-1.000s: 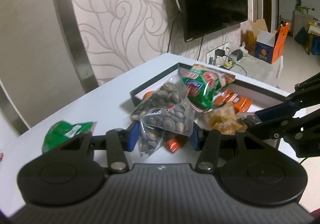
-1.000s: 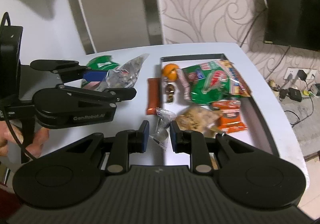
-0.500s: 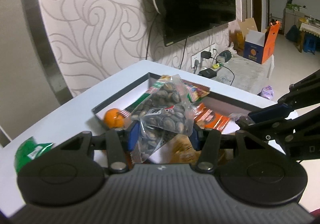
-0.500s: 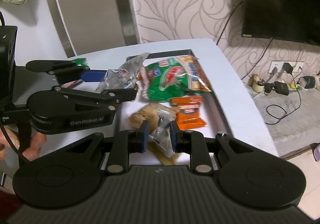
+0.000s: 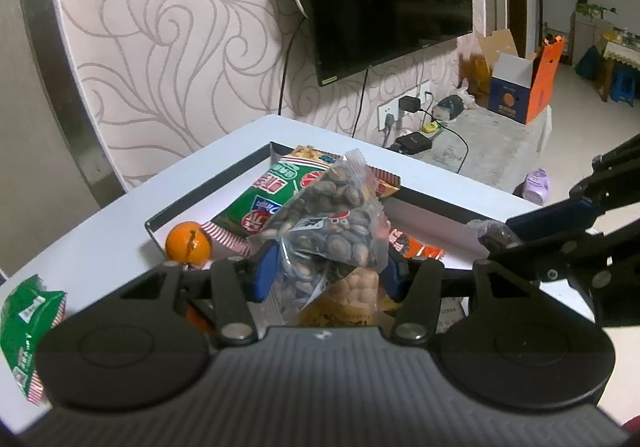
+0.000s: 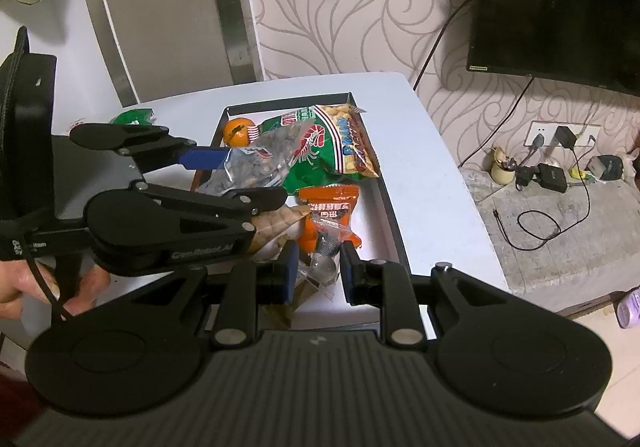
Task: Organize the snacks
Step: 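Open left gripper over box to drop nut bag while right drops packet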
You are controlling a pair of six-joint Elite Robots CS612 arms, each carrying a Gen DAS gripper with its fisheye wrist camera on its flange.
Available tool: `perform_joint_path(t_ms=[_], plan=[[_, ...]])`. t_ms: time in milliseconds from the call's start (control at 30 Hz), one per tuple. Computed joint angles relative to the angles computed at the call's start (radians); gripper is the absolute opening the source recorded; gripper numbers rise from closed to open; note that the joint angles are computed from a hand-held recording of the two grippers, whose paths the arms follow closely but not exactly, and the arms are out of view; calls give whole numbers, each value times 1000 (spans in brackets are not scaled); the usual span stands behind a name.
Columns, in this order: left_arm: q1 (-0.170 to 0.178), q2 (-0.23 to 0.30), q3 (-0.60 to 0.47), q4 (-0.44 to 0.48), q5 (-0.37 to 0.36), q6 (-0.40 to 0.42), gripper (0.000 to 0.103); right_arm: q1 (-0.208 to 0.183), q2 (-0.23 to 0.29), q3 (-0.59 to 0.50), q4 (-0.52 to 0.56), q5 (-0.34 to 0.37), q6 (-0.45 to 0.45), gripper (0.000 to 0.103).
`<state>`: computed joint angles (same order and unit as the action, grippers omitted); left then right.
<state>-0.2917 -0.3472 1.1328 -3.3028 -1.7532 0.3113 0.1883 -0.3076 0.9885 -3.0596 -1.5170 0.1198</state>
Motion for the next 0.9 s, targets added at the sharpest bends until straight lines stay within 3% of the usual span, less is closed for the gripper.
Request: perform_joint_path(t_ms=[167, 500, 900], plan=[[-3, -1, 10, -39, 19, 7, 69, -1, 7, -12, 6, 13, -5, 26], [1, -3, 11, -56, 14, -15, 70, -2, 14, -24, 9, 25, -9, 26], [24, -28, 78, -139, 1, -25, 70, 4, 36, -62, 26, 8, -6, 26]])
